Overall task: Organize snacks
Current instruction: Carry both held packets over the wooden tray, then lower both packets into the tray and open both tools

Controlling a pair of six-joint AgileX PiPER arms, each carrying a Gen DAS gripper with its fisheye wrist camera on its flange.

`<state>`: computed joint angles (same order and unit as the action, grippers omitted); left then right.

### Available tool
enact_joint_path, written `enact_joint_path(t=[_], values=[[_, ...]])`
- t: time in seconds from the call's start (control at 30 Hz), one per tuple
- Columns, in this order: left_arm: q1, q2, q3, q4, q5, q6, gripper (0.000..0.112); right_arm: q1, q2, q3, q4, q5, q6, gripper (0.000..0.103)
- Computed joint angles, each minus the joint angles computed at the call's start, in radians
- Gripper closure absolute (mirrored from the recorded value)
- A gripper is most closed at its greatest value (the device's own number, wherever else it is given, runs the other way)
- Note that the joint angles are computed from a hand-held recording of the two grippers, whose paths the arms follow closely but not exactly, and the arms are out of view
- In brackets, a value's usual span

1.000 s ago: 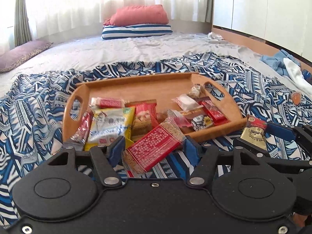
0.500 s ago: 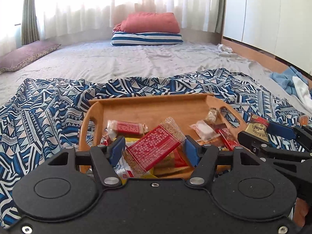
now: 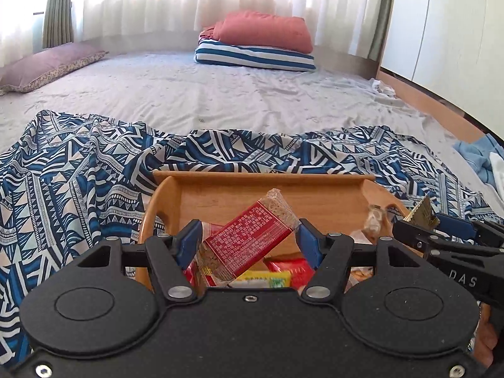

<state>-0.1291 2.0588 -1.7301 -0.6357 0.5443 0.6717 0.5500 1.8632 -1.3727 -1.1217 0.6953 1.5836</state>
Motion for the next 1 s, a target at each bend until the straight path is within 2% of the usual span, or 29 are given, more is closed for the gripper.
enact_joint_path(t=[0.23,0.5,0.7,1.0], values=[[-0.027,0.147,-0.213,0.159,0.059,-0.166,0.049,-0.110,0.085,-0.121,0.201,-0.062,-0.155,0.034],[-0.067,0.291,-0.428,0.258,0.148,-0.295,0.049,-0.180,0.198,-0.281,0.400,-0.069,-0.376,0.034],[-0.087,0.375,-0.545,0.299,0.192,-0.334,0.049,-0.189,0.268,-0.354,0.424,-0.078,-0.478,0.033],[-0.100,0.437,-0.622,0.341,0.215,-0.363,0.049,-0.183,0.329,-0.397,0.423,-0.087,-0.552,0.032]])
